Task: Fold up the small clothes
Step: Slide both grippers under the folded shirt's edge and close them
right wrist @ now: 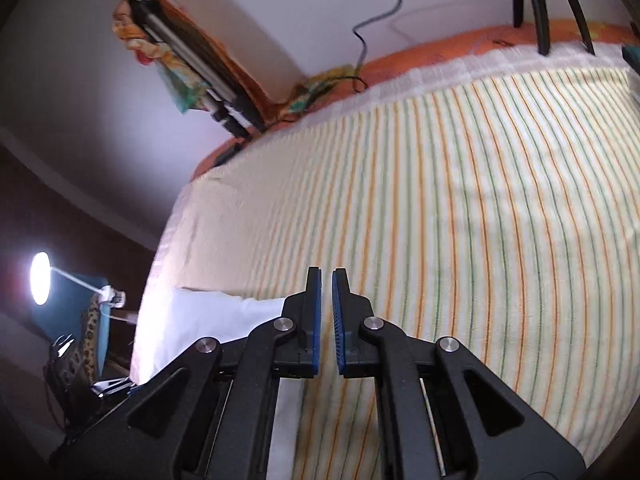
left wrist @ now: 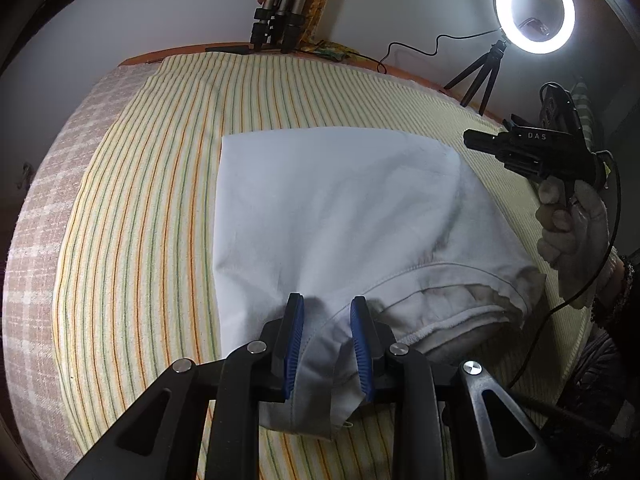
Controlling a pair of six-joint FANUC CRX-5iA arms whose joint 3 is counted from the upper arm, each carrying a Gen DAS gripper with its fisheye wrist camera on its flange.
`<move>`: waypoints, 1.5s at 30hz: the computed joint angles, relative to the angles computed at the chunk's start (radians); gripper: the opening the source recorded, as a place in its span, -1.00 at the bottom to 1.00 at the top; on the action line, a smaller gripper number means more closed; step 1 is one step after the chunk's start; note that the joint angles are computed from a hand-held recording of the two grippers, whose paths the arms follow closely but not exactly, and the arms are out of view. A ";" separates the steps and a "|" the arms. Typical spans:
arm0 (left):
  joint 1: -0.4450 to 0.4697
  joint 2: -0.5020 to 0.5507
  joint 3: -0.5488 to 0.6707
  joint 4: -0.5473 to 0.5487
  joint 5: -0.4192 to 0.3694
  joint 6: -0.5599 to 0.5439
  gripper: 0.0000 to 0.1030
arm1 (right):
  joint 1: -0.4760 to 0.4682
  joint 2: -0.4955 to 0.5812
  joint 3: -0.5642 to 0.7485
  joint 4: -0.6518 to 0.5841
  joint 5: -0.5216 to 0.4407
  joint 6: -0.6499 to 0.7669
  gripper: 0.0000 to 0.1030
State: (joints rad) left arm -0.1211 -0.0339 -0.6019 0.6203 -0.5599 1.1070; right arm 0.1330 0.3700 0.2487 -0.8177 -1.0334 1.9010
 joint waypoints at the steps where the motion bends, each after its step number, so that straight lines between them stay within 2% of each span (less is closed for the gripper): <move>1: 0.004 -0.013 -0.011 0.011 0.001 -0.001 -0.54 | -0.003 -0.002 0.005 -0.005 -0.018 0.012 -0.83; 3: 0.011 -0.041 -0.034 0.039 0.005 -0.011 -0.48 | -0.001 -0.018 -0.001 -0.005 -0.040 0.031 -0.75; 7: 0.030 -0.091 -0.057 -0.002 0.023 0.026 -0.36 | 0.012 -0.045 -0.022 0.015 -0.089 0.054 -0.40; 11: 0.048 -0.115 -0.095 0.036 0.029 0.005 -0.37 | 0.012 -0.112 -0.094 -0.003 -0.079 0.124 -0.40; 14: 0.037 -0.107 -0.095 0.026 0.012 -0.015 -0.37 | 0.033 -0.171 -0.160 0.004 -0.079 0.211 -0.40; 17: 0.019 -0.085 -0.069 -0.051 -0.013 0.022 -0.36 | 0.105 -0.225 -0.240 0.110 -0.043 0.252 -0.40; 20: 0.022 -0.090 -0.074 -0.061 -0.018 0.021 -0.34 | 0.182 -0.251 -0.320 0.260 -0.011 0.192 -0.40; 22: 0.035 -0.101 -0.082 -0.038 -0.029 0.010 -0.34 | 0.188 -0.281 -0.362 0.279 0.008 0.207 -0.40; 25: 0.055 -0.125 -0.093 -0.027 -0.027 0.010 -0.30 | 0.153 -0.287 -0.348 0.256 -0.046 0.229 -0.40; 28: 0.076 -0.142 -0.114 0.040 -0.003 -0.022 -0.22 | 0.066 -0.281 -0.313 0.136 -0.118 0.281 -0.39; 30: 0.087 -0.141 -0.128 0.106 0.008 -0.051 -0.14 | 0.017 -0.265 -0.285 0.066 -0.138 0.291 -0.19; 31: 0.091 -0.136 -0.136 0.152 0.010 -0.068 -0.05 | -0.002 -0.256 -0.276 0.039 -0.141 0.294 0.00; 32: 0.094 -0.128 -0.148 0.207 0.010 -0.093 0.00 | -0.008 -0.243 -0.262 0.019 -0.140 0.279 0.08; 35: 0.102 -0.094 -0.165 0.337 -0.007 -0.139 0.07 | -0.048 -0.169 -0.200 -0.044 -0.193 0.239 0.08; 41: 0.102 -0.029 -0.179 0.539 -0.030 -0.220 0.06 | -0.049 -0.089 -0.156 -0.081 -0.219 0.164 0.08; 45: 0.103 0.011 -0.157 0.565 -0.049 -0.236 0.00 | -0.036 -0.070 -0.148 -0.075 -0.220 0.141 0.08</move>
